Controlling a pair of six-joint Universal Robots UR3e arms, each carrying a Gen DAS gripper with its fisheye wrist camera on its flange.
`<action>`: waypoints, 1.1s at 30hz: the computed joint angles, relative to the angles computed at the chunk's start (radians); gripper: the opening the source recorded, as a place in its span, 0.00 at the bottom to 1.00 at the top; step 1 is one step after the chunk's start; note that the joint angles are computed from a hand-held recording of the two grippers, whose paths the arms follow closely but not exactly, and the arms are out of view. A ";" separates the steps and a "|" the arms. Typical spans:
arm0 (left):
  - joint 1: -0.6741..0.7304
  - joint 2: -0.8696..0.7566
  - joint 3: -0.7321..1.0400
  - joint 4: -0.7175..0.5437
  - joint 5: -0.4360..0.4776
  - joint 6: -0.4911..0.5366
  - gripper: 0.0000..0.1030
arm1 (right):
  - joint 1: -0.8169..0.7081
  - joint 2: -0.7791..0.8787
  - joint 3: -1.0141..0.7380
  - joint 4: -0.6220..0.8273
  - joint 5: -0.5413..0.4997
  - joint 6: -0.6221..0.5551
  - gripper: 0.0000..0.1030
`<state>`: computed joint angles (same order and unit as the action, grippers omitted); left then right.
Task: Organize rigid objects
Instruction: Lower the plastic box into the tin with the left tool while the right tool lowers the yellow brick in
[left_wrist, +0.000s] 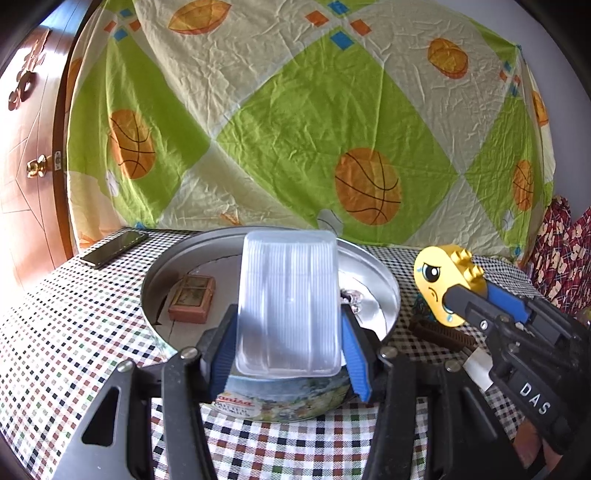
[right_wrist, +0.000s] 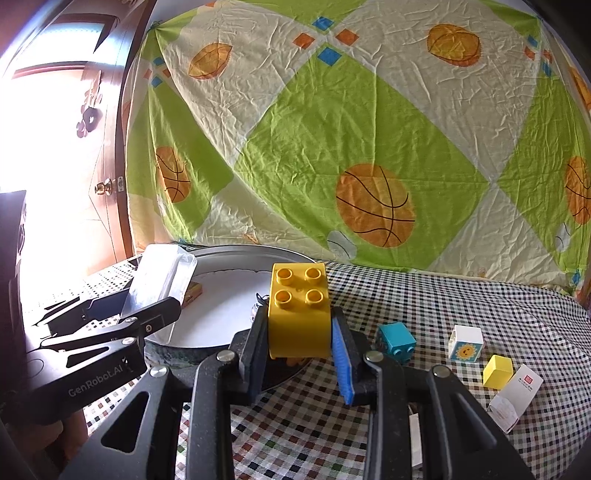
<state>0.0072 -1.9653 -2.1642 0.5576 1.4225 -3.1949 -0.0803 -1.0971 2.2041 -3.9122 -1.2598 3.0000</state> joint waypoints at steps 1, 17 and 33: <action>0.003 0.001 0.000 -0.002 -0.002 0.001 0.50 | 0.000 -0.004 -0.003 0.012 0.003 0.001 0.33; 0.088 0.040 0.053 -0.195 -0.094 0.039 0.50 | -0.020 -0.081 -0.125 0.304 0.109 0.014 0.33; 0.128 0.001 0.335 -0.590 -0.146 0.109 0.50 | 0.046 0.062 -0.551 0.703 0.087 -0.011 0.33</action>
<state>0.1348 -1.9644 -1.8297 -0.0323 1.2767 -3.0858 -0.0346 -1.0347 1.6530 -3.2089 -1.1730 2.9887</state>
